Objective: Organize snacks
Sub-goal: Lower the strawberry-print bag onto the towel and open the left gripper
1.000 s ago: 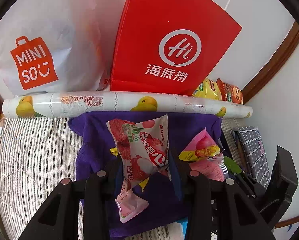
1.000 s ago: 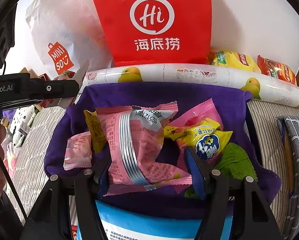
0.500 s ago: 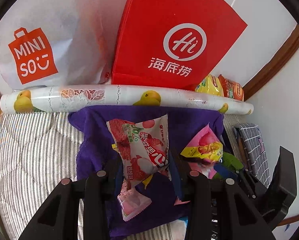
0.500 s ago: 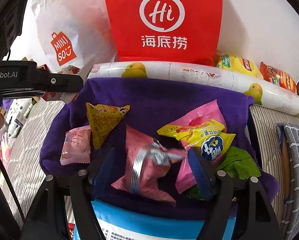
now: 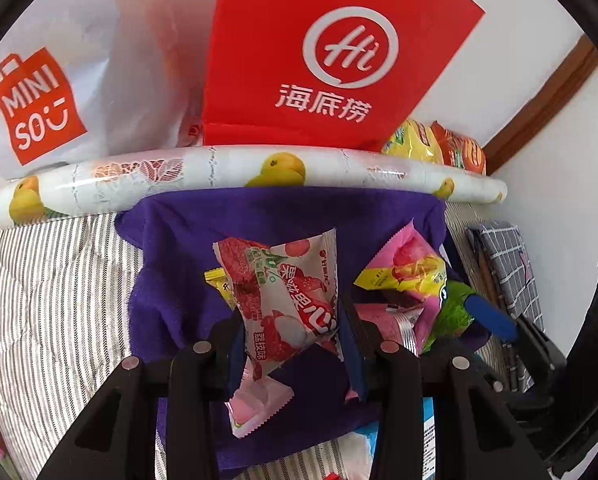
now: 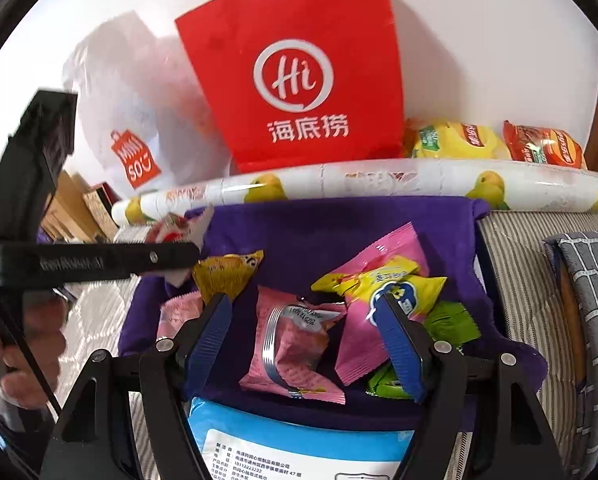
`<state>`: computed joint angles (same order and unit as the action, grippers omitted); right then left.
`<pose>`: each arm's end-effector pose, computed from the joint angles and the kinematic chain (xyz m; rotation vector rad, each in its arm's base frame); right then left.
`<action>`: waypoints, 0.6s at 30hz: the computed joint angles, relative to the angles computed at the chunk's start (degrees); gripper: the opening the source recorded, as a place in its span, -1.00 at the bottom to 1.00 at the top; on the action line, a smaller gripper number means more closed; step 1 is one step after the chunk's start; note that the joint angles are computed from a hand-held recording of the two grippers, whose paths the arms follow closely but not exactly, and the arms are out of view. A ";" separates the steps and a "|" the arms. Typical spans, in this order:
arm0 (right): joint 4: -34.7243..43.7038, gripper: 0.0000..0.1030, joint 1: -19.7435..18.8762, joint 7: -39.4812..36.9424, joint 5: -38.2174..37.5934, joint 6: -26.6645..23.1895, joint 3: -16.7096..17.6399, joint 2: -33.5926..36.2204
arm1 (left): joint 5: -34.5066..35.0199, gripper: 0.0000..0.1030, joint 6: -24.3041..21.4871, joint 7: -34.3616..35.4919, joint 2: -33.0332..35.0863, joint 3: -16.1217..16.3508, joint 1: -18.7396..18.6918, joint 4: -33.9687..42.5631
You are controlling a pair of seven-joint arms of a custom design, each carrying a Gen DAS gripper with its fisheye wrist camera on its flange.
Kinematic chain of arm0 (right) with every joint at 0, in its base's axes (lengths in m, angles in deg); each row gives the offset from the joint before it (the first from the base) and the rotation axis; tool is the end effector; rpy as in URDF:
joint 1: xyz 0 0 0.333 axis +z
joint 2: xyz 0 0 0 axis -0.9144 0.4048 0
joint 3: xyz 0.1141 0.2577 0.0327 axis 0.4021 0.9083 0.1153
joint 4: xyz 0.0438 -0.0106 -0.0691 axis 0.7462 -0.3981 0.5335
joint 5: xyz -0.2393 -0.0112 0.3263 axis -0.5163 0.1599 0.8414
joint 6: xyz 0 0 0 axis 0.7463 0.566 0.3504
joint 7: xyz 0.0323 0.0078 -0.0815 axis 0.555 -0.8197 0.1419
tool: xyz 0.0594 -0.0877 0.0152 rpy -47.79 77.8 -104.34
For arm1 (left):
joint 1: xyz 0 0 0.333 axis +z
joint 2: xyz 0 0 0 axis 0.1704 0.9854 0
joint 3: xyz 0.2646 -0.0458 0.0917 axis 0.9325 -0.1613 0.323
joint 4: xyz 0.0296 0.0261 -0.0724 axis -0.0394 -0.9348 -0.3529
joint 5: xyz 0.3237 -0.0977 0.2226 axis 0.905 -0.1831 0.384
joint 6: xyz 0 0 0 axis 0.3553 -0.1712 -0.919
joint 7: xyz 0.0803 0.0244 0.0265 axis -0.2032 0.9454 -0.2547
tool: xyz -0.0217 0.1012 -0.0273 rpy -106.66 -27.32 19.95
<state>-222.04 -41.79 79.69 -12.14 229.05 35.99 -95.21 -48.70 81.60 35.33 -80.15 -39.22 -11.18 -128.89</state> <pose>0.4799 0.2231 0.4375 -2.0704 1.1853 -0.1373 0.4345 -0.3520 0.4715 -2.3181 1.7096 -0.7521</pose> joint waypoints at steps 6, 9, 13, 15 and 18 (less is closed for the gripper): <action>0.38 0.44 -0.41 0.62 0.34 -0.31 -0.30 0.31 | -0.57 -0.20 -0.68 1.37 1.07 0.06 -0.33 1.02; 0.34 0.44 -0.50 0.61 0.16 -0.35 -0.18 0.35 | -1.00 -0.18 -0.87 2.17 1.58 0.10 -0.43 1.48; 0.17 0.44 -0.47 0.44 0.19 -0.15 -0.19 0.13 | -1.57 -0.18 -0.86 3.57 2.07 0.17 -0.56 2.01; 0.09 0.44 -0.45 0.45 0.40 -0.09 -0.25 0.00 | -1.53 -0.13 -1.50 3.77 2.22 0.15 -0.53 2.26; 0.06 0.44 -0.66 0.97 0.02 0.02 -0.25 -0.01 | -2.48 -0.05 -3.01 3.93 2.47 0.28 -0.51 2.67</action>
<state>-221.99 -42.45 80.66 -12.11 229.07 35.75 -95.22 -51.18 78.59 39.26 -77.68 -38.94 -11.68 -126.22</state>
